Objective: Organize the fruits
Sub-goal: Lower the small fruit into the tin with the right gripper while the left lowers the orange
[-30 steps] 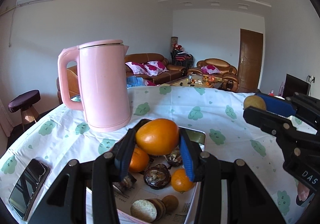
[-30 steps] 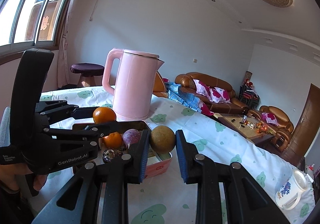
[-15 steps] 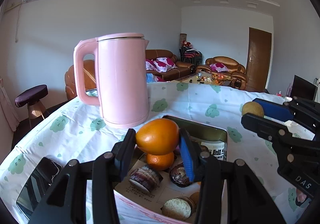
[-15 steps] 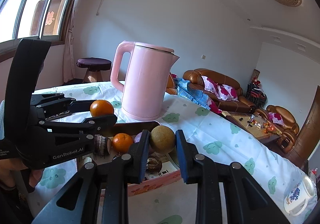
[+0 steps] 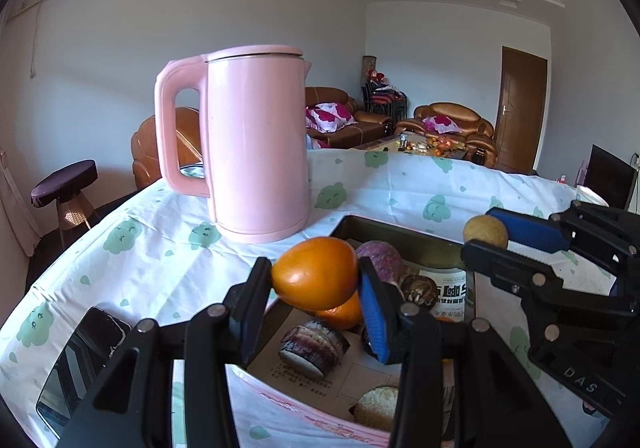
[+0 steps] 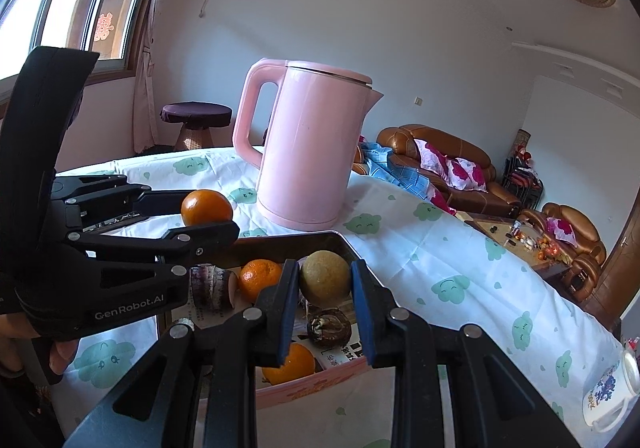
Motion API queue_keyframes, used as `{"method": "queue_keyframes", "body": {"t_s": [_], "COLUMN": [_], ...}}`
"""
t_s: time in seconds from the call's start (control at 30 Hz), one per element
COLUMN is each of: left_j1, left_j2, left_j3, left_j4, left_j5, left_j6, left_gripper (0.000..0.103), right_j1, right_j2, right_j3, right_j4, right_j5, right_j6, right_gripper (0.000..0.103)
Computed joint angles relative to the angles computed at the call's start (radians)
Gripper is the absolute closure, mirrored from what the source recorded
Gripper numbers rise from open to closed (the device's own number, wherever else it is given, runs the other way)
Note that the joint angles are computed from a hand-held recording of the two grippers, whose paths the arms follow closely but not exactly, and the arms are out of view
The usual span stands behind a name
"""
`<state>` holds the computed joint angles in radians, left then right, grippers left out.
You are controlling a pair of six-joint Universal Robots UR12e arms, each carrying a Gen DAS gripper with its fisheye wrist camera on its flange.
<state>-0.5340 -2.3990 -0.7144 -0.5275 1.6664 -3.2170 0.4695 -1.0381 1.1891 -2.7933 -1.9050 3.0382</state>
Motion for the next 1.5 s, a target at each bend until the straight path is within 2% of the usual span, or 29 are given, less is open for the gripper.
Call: {"method": "queue_keyframes", "body": {"t_s": [0.63, 1.07, 1.5], "left_j1": [0.005, 0.007, 0.01], "left_j2": [-0.005, -0.01, -0.023], "left_j3": [0.015, 0.024, 0.046], "left_j4": [-0.09, -0.123, -0.181], "left_j5": [-0.019, -0.024, -0.047], "left_j6": [0.02, 0.025, 0.023], "left_gripper": [0.058, 0.058, 0.057], "right_j1": [-0.01, -0.007, -0.012], "right_j2": [0.026, 0.035, 0.041], "right_j3": [-0.04, -0.054, -0.068], "right_j4": [0.144, 0.18, 0.265], "right_j5": [0.05, 0.064, 0.104], "right_j6": [0.076, 0.078, 0.094], "right_gripper": [0.075, 0.075, 0.075]}}
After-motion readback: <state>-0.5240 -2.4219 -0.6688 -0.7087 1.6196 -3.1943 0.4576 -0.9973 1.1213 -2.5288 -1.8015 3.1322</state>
